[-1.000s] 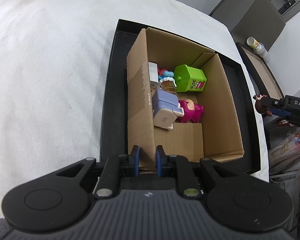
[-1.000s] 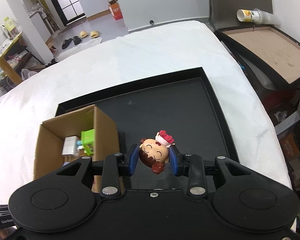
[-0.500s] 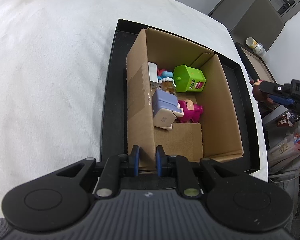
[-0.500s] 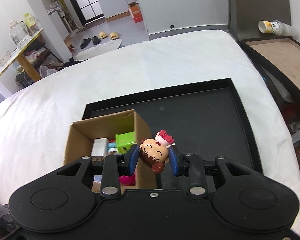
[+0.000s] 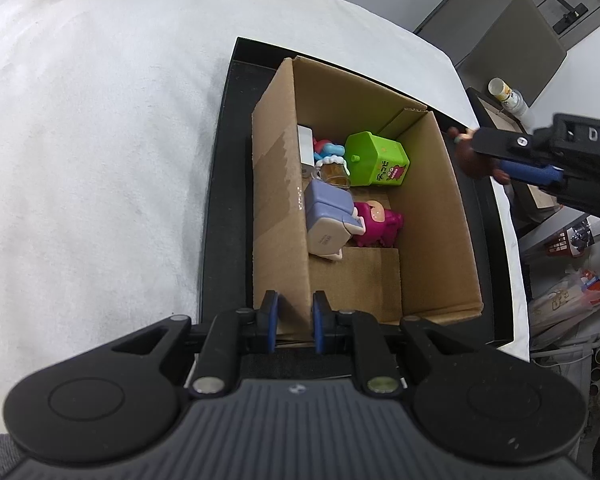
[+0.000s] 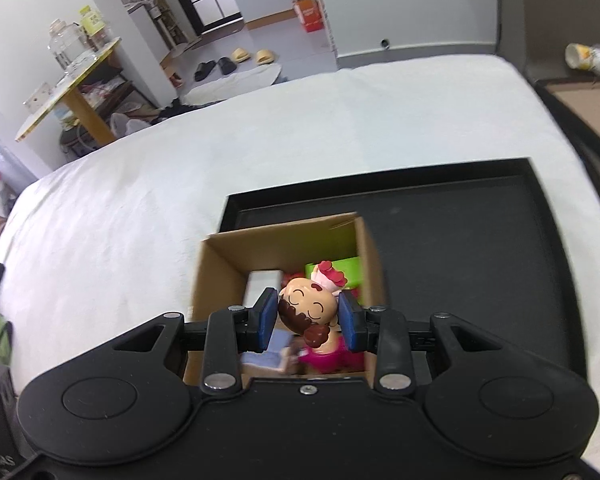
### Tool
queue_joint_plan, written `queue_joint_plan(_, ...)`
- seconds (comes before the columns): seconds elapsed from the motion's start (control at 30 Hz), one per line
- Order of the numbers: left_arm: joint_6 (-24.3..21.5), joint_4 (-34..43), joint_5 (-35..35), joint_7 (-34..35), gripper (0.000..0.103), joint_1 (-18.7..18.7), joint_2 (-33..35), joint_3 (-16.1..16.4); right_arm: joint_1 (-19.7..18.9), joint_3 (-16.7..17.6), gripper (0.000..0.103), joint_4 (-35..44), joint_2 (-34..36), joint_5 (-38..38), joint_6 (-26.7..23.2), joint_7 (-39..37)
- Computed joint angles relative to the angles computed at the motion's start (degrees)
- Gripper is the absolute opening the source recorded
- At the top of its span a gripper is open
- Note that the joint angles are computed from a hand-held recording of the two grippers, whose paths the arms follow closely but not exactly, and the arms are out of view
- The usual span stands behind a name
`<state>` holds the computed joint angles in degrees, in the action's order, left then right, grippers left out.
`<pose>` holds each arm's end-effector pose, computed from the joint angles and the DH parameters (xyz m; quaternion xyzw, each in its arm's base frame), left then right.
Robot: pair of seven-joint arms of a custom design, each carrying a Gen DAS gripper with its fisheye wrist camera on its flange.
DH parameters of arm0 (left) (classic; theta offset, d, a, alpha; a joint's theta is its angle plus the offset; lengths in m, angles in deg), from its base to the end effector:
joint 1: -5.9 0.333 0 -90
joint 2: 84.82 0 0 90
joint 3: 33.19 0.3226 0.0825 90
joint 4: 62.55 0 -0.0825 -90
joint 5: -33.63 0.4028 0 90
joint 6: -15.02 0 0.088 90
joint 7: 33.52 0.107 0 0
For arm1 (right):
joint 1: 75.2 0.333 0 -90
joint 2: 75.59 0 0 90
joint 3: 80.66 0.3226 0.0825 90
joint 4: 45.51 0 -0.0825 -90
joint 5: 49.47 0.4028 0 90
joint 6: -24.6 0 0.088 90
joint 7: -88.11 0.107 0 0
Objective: Organize rigid objects
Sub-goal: 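Carry the doll head into the box and open the right gripper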
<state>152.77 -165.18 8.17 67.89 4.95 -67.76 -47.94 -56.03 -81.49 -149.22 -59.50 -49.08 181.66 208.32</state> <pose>0.6582 -0.1735 0.4218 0.6243 -0.7373 0.2537 0.0478 0.6586 0.2190 0.4596 -0.5959 0.7368 -0.1126 0.2990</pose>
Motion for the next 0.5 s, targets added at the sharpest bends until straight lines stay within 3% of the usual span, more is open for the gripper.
queue_joint_plan(0.5, -0.44, 0.07, -1.45, 1.36, 0.016, 0.45, 0.03, -0.12, 0.32, 2.72, 0.033, 6.3, 4.87, 7.76, -2.97, -3.85)
